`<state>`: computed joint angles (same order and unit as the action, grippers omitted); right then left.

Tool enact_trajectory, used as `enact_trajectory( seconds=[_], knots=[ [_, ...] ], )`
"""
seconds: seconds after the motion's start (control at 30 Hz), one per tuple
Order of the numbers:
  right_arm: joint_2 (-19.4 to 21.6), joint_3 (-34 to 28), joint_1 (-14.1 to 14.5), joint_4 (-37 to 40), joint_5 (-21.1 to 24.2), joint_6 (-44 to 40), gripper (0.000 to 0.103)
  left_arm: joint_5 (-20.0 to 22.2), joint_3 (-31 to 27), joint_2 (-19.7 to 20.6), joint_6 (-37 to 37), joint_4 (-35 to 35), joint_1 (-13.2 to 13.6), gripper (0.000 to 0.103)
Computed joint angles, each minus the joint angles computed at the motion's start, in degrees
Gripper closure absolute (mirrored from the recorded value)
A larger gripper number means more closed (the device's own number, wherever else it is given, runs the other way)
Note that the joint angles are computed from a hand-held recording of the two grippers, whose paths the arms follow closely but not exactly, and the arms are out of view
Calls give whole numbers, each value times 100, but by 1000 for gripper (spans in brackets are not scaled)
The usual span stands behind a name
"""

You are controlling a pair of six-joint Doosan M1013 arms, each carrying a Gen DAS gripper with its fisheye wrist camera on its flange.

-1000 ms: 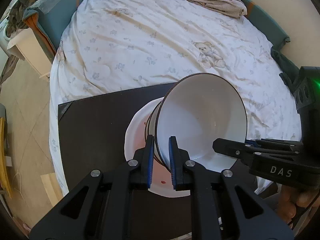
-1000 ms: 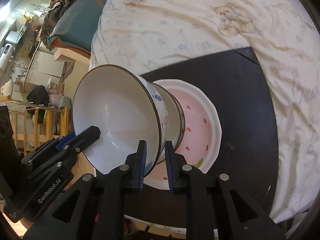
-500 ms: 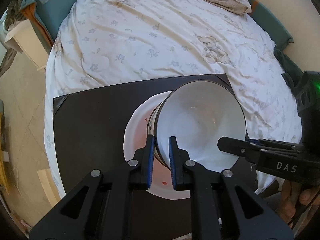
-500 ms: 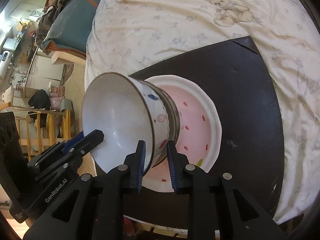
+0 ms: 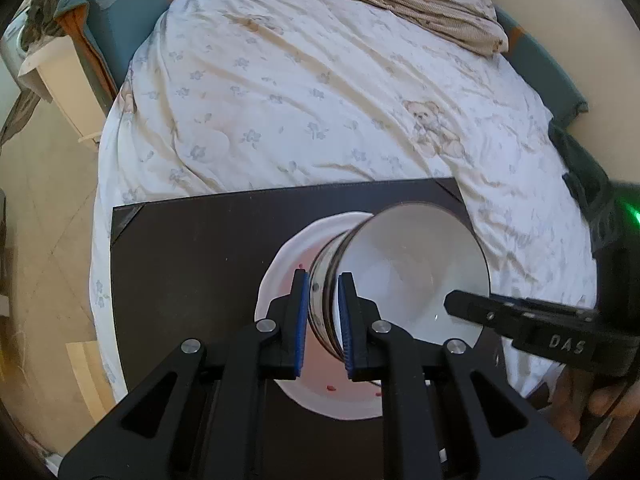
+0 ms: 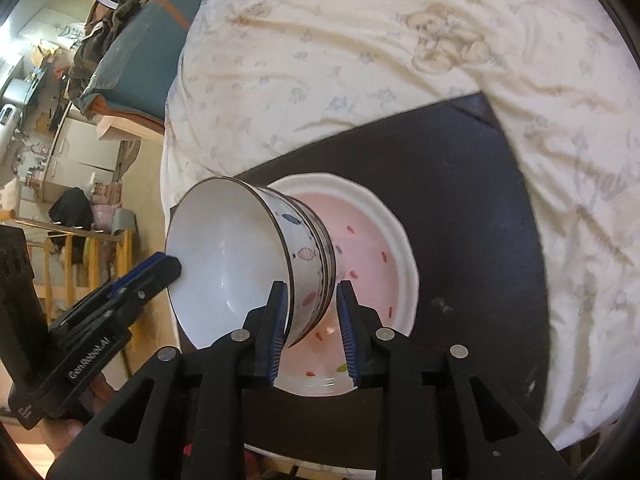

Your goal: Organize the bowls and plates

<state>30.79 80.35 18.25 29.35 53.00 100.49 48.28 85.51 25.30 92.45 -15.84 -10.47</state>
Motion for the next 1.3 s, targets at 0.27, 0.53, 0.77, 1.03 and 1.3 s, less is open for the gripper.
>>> enact_trajectory(
  seconds=[0.27, 0.53, 0.77, 1.03, 1.3],
  knots=[
    [39, -27, 43, -89, -120, -71, 75, 223, -104, 122, 70, -89, 5, 94],
    [49, -39, 81, -256, -212, -149, 76, -38, 84, -74, 262, -99, -34, 94],
    [-219, 212, 120, -459, -653, -186, 74, -934, 616, -593, 541, 56, -88, 92],
    [-704, 751, 233, -812, -1430, -229, 53, -2009, 1306, -1103, -947, 1609, -271, 52],
    [-1168, 1270, 427, -1732, -2387, 636, 34, -2224, 1743, -1409, -1628, 1990, -325, 52]
  ],
)
